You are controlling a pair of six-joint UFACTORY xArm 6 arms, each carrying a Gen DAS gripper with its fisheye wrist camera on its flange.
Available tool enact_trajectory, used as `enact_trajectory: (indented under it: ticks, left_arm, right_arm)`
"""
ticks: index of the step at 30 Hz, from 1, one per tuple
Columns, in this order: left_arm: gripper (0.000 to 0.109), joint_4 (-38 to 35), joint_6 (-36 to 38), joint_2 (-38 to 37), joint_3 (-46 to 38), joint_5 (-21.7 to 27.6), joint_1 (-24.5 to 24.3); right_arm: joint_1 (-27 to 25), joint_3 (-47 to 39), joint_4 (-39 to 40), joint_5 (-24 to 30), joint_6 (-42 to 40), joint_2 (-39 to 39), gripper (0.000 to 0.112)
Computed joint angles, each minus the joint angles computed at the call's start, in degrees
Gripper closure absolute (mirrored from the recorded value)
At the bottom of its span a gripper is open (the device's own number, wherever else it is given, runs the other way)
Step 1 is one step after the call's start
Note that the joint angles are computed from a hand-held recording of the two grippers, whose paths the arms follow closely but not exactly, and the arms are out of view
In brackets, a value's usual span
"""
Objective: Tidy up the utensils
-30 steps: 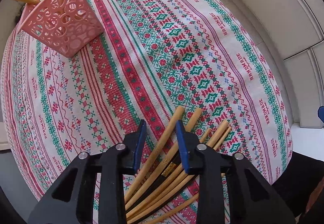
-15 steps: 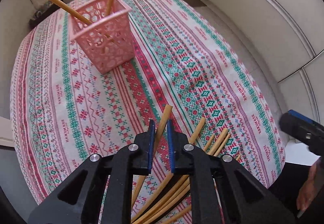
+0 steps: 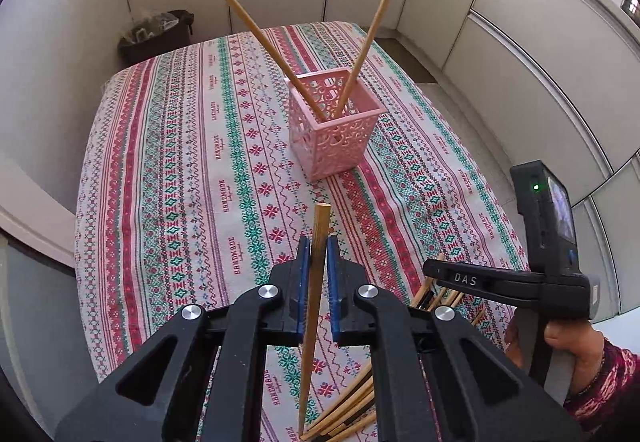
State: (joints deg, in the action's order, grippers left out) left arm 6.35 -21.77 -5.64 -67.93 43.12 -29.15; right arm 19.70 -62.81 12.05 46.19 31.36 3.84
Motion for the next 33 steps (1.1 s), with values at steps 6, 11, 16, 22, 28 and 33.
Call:
enact_trajectory:
  ticks: [6, 11, 16, 22, 28, 33]
  left_arm:
    - [0.101, -0.3, -0.4, -1.9, 1.9, -0.8, 1.3]
    - [0.102, 0.0, -1.1, -3.7, 3.4, -2.0, 2.2]
    - [0.102, 0.1, -1.9, -5.5, 4.4, -3.0, 2.6]
    - [0.102, -3.1, 0.5, -5.3, 3.9, -2.6, 2.3]
    - [0.101, -7.8, 0.6, 5.5, -1.6, 3.9, 3.1]
    - [0.073, -6.0, -1.7, 14.4, -9.2, 7.3, 2.5]
  right_arm:
    - [4.0, -3.3, -5.5, -0.7, 7.1, 3.1, 0.089]
    - [4.5, -1.7, 2.3, -6.7, 0.9, 3.0, 0.101]
    - [3.9, 3.9, 9.0, -15.6, -8.2, -3.6, 0.102]
    - [4.8, 10.1, 6.5, -22.2, -12.4, -14.1, 0.102]
    - [4.3, 13.8, 7.6, -25.8, -16.8, -20.9, 0.103]
    - [3.2, 15.5, 8.3, -27.3, -18.9, -22.3, 0.103]
